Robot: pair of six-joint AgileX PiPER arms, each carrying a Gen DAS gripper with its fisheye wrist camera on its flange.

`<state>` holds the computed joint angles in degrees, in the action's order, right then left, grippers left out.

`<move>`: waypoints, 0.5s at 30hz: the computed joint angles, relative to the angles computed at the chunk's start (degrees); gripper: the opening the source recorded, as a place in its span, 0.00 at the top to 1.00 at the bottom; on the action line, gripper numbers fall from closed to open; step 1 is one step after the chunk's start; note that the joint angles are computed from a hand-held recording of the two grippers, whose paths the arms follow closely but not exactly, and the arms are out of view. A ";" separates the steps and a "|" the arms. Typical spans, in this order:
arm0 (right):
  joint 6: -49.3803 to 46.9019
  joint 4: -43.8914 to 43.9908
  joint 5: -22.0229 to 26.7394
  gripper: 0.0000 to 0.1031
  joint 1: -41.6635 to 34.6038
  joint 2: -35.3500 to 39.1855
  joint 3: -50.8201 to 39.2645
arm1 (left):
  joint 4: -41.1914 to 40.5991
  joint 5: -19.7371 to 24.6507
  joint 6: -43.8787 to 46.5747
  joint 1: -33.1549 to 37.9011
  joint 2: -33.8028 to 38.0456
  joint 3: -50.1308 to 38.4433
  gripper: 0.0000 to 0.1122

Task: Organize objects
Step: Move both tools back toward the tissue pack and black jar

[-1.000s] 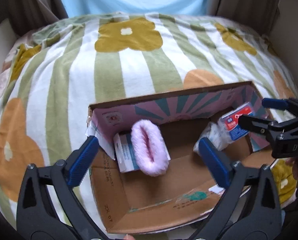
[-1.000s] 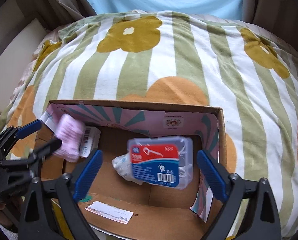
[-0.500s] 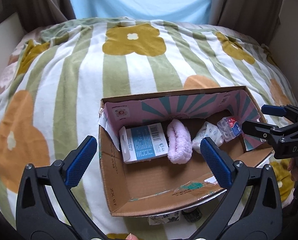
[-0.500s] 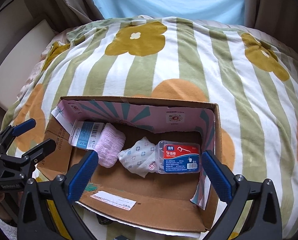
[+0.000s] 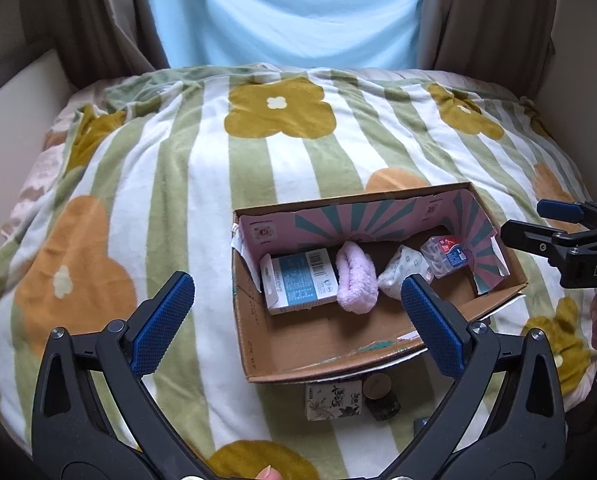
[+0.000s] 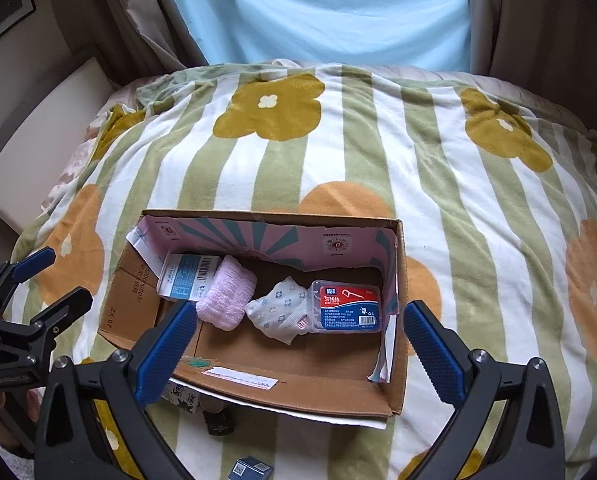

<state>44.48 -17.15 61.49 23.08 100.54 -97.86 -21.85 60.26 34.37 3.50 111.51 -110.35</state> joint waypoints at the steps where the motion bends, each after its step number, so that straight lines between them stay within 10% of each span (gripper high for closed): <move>1: 0.95 -1.14 -0.88 0.00 0.92 -1.69 1.62 | -1.10 -0.82 1.34 0.70 -2.11 2.45 0.08; 15: 5.66 -12.63 -4.13 0.00 19.91 -14.95 17.13 | -7.10 -4.19 20.12 10.36 -19.19 26.13 0.08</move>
<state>50.14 -29.78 57.37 42.99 85.59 -80.73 -28.95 56.07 54.49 13.85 92.33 -84.22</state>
